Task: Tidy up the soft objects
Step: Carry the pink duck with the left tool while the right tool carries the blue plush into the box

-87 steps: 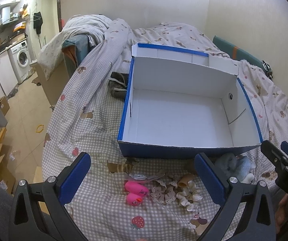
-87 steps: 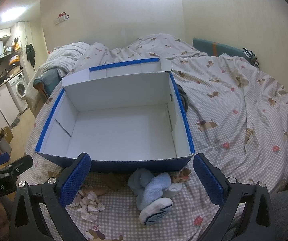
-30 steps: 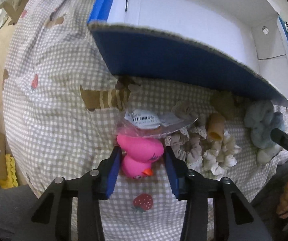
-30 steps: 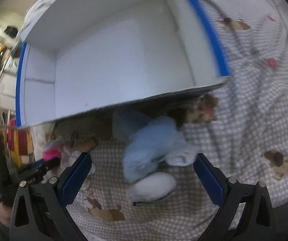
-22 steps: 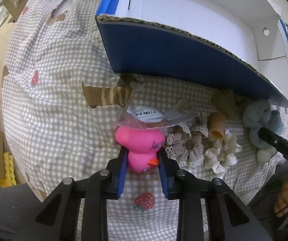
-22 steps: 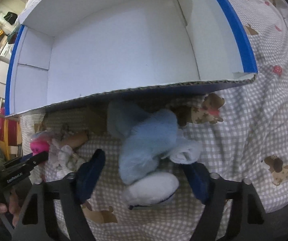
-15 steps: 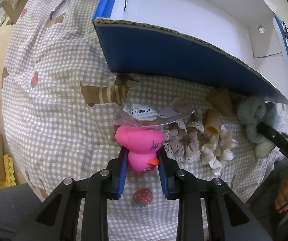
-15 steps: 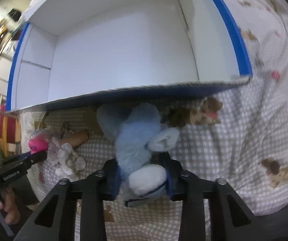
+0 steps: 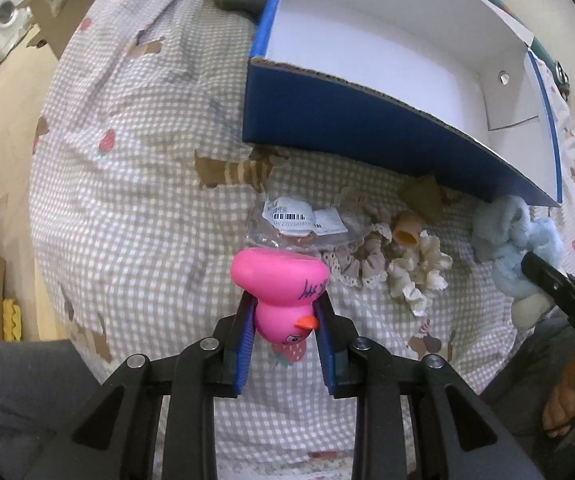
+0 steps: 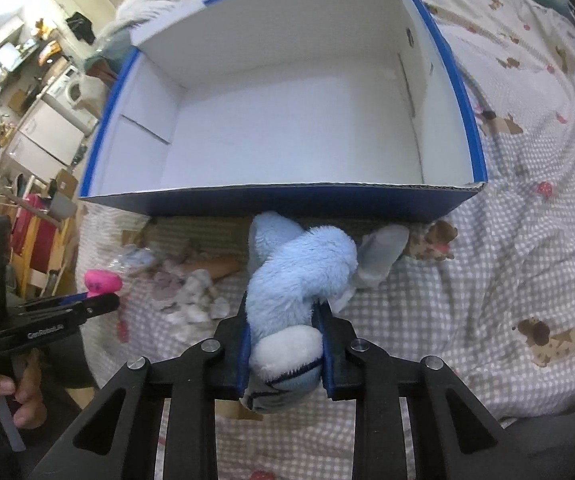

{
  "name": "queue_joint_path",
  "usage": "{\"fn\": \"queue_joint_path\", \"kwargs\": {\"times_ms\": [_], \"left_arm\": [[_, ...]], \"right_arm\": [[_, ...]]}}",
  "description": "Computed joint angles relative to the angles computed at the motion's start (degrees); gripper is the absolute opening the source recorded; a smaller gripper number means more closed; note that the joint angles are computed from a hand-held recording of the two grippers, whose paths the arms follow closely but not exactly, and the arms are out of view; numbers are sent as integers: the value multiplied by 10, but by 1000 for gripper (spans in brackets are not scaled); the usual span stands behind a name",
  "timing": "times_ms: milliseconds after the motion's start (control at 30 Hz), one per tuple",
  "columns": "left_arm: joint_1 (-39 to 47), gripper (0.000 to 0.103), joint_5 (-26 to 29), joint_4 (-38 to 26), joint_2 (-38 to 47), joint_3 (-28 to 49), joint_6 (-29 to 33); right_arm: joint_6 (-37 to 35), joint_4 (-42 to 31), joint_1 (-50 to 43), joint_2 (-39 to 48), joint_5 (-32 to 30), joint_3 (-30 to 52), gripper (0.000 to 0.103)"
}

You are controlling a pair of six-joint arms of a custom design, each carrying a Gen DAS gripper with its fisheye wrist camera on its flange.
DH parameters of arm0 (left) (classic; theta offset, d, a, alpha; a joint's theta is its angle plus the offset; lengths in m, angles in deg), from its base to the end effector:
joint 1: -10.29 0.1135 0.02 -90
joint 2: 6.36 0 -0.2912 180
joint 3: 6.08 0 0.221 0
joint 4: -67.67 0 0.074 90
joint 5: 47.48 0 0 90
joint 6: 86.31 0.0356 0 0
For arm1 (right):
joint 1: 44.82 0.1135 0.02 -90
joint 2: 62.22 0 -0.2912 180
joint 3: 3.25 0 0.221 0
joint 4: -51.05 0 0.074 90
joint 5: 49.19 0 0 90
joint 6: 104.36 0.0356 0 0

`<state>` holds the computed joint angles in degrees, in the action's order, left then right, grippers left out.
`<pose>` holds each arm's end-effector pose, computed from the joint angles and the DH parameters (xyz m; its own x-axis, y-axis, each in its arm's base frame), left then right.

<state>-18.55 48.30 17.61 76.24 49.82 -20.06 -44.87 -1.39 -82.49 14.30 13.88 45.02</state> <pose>0.1778 -0.1020 0.1965 -0.9819 0.0833 -0.1702 0.1143 0.9766 -0.1820 0.1396 -0.0874 0.1877 -0.9201 0.1386 -0.3663 0.0229 0.9527 0.3029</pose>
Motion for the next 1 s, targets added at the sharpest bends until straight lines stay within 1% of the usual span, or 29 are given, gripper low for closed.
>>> {"fn": "queue_joint_path", "kwargs": {"times_ms": [33, 67, 133, 167, 267, 300, 367, 533, 567, 633, 733, 833, 1000], "left_arm": [[-3, 26, 0, -4, -11, -6, -6], [5, 26, 1, 8, -19, -23, 0], [1, 26, -9, -11, -50, -23, -9], [18, 26, -7, -4, -48, -26, 7], [21, 26, -18, -32, -84, -18, 4], [21, 26, -31, -46, -93, -12, 5], [19, 26, -50, -62, -82, 9, 0], [17, 26, -65, -75, -60, 62, -17], [13, 26, -67, -67, -38, 78, -22], [13, 26, -68, -76, -34, 102, -21], [1, 26, -72, -77, -15, 135, -30], [6, 26, -66, -89, 13, 178, -19], [3, 26, -75, -98, 55, 243, -5]], "right_arm": [[-10, -13, -9, -8, -8, 1, 29], [-17, -23, -16, -17, -12, 4, 29], [-43, -54, -40, -35, -29, 16, 29], [-54, -69, -50, -42, -36, 24, 29], [-80, -112, -72, -54, -60, 48, 29], [-86, -123, -76, -59, -65, 55, 29], [-92, -144, -78, -66, -75, 69, 29], [-80, -182, -78, -72, -106, 120, 29], [-44, -166, -53, -79, -108, 119, 29], [-35, -173, -53, -74, -125, 142, 29], [-9, -158, -45, -65, -138, 170, 29], [39, -111, -19, -61, -125, 178, 29], [82, -72, -2, -23, -128, 200, 29]]}}
